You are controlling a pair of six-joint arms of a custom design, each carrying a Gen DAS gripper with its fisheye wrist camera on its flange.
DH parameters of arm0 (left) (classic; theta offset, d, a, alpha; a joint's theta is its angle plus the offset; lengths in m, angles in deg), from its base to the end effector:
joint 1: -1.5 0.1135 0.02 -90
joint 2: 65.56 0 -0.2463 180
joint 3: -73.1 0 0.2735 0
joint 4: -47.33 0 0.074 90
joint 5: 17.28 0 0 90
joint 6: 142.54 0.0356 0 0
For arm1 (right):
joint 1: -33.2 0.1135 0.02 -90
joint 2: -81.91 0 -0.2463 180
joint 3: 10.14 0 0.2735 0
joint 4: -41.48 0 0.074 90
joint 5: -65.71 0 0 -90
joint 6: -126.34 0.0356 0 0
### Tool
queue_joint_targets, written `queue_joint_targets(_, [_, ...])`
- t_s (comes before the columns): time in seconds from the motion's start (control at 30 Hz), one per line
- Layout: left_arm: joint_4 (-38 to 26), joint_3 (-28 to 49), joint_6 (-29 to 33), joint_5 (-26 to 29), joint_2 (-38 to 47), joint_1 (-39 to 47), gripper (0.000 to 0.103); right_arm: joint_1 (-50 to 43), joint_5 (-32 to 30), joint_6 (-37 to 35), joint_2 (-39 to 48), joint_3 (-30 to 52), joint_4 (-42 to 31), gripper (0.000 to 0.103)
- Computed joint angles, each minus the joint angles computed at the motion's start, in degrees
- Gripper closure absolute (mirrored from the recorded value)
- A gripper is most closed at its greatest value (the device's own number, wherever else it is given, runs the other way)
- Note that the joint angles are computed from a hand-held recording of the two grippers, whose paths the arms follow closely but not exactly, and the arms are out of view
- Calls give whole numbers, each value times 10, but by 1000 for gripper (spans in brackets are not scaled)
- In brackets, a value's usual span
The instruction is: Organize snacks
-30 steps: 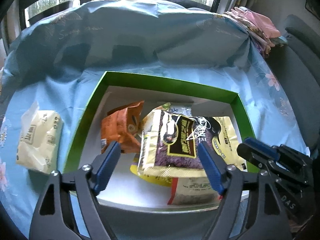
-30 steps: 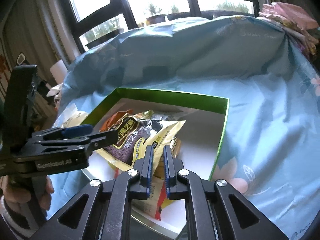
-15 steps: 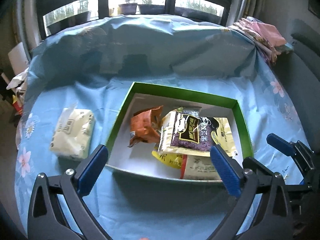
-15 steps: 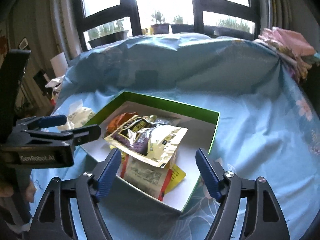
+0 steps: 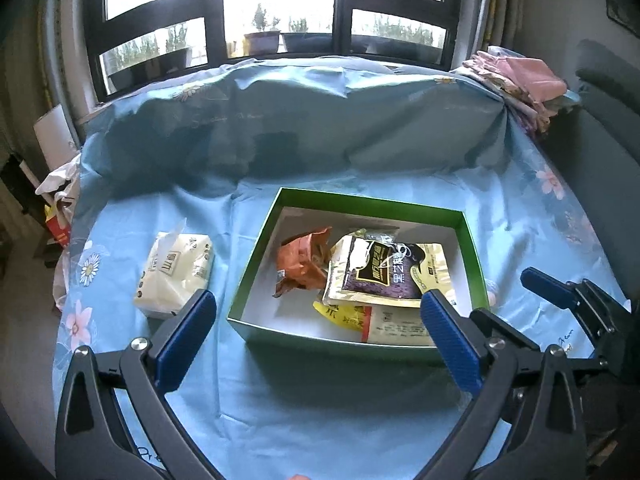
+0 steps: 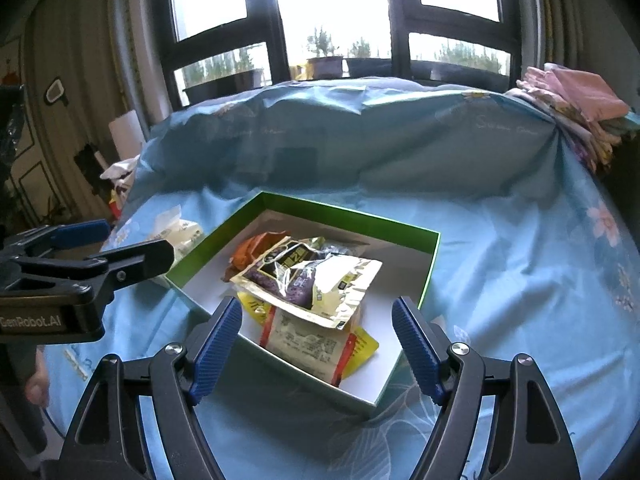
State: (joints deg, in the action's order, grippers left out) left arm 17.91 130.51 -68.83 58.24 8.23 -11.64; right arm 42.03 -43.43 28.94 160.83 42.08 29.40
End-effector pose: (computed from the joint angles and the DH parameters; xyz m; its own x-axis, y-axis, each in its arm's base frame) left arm 0.2837 -0.0571 0.1951 -0.6842 -0.1192 -0.7195 -0.1475 0.9888 -0.0235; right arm 0.2956 0.0577 0.1649 -0.5625 -0.2105 -0.7995 -0.4740 0.8745 0.1032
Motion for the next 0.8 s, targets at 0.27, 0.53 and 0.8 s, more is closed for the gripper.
queue_joint_targets(0.27, [-13,13,-14,-17,14,-6,0,-5,3,3,0,3,-7,25])
queue_joint_targets(0.53, [-18,19,-19,-12,23,-5,0,-8,2,3,0,5,-11,25])
queue_joint_targets(0.8, [-19,24,-22,4,29,-1,0,-8,3,4,1,5,-12,25])
